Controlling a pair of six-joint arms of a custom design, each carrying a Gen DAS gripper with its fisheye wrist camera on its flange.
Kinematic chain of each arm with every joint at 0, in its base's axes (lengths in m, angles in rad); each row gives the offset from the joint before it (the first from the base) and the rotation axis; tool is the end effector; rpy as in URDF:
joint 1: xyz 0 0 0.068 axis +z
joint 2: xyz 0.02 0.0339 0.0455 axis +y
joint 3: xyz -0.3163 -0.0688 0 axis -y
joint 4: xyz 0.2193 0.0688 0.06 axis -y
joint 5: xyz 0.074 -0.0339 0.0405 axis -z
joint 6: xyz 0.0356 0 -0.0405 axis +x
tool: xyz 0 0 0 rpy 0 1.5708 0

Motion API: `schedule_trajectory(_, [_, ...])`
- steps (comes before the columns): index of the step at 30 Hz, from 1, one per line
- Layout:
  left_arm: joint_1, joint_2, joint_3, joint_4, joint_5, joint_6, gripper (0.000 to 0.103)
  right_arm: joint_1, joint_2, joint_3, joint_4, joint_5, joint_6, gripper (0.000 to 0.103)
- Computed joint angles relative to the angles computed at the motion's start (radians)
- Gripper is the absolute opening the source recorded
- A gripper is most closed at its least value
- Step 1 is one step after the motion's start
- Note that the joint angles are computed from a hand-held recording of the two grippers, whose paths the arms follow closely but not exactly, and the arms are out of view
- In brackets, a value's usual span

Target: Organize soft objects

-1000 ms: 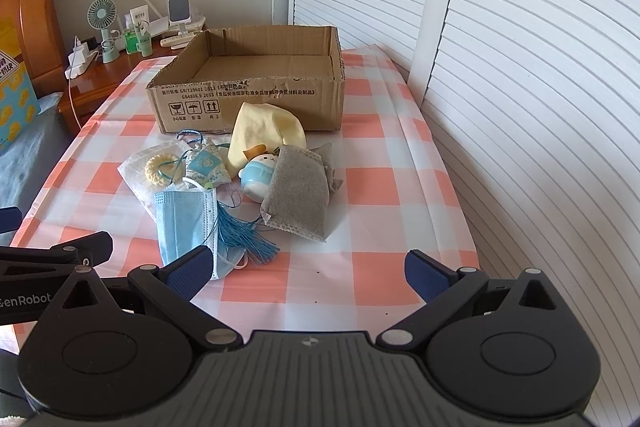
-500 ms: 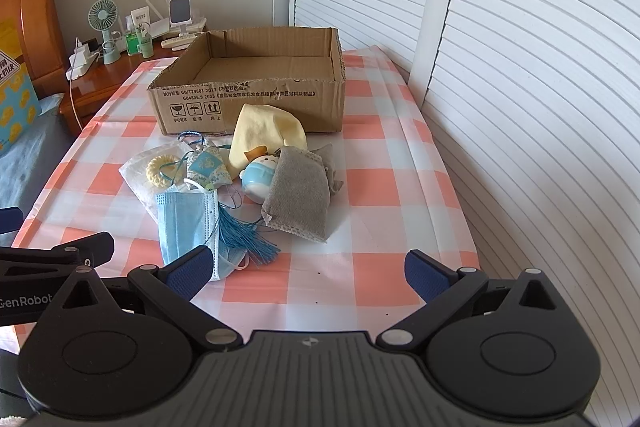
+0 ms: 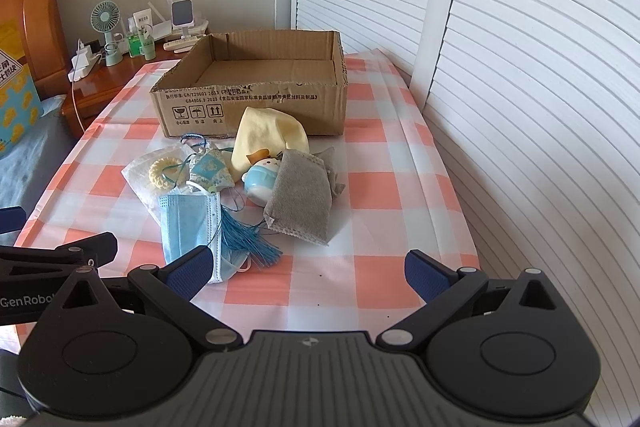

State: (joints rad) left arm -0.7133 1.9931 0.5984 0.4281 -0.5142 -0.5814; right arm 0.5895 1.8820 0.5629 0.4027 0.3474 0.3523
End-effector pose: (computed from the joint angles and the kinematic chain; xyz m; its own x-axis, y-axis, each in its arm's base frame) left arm 0.2434 -0.1875 0.1102 -0.7169 -0.0120 -0.6970 -0.0422 0.9988 0.0263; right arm 0.2519 0.1539 0.1319 -0.7399 -0.1046 -0.6645 -0.1014 0.9939 -0.0435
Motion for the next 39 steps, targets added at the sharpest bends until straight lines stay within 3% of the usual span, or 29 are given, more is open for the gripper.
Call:
schedule_trajectory(12, [0.014,0.014,-0.017,0.069,0.008,0.060,0.102,-0.008,-0.001,-0.024,0.059,-0.022,-0.019,0.103])
schedule_trajectory(20, [0.039,0.031,-0.049,0.180,0.045,0.164,0.103,-0.031,0.012,-0.036,0.117,-0.061,-0.048,0.103])
schedule_trajectory(31, [0.096,0.067,-0.106,0.340,0.140,0.298,0.103,-0.107,0.081,-0.066,0.291,-0.162,-0.130,0.103])
schedule_trajectory(39, [0.135,0.111,-0.131,0.438,0.221,0.370,0.103,-0.162,0.192,0.010,0.299,-0.188,-0.161,0.103])
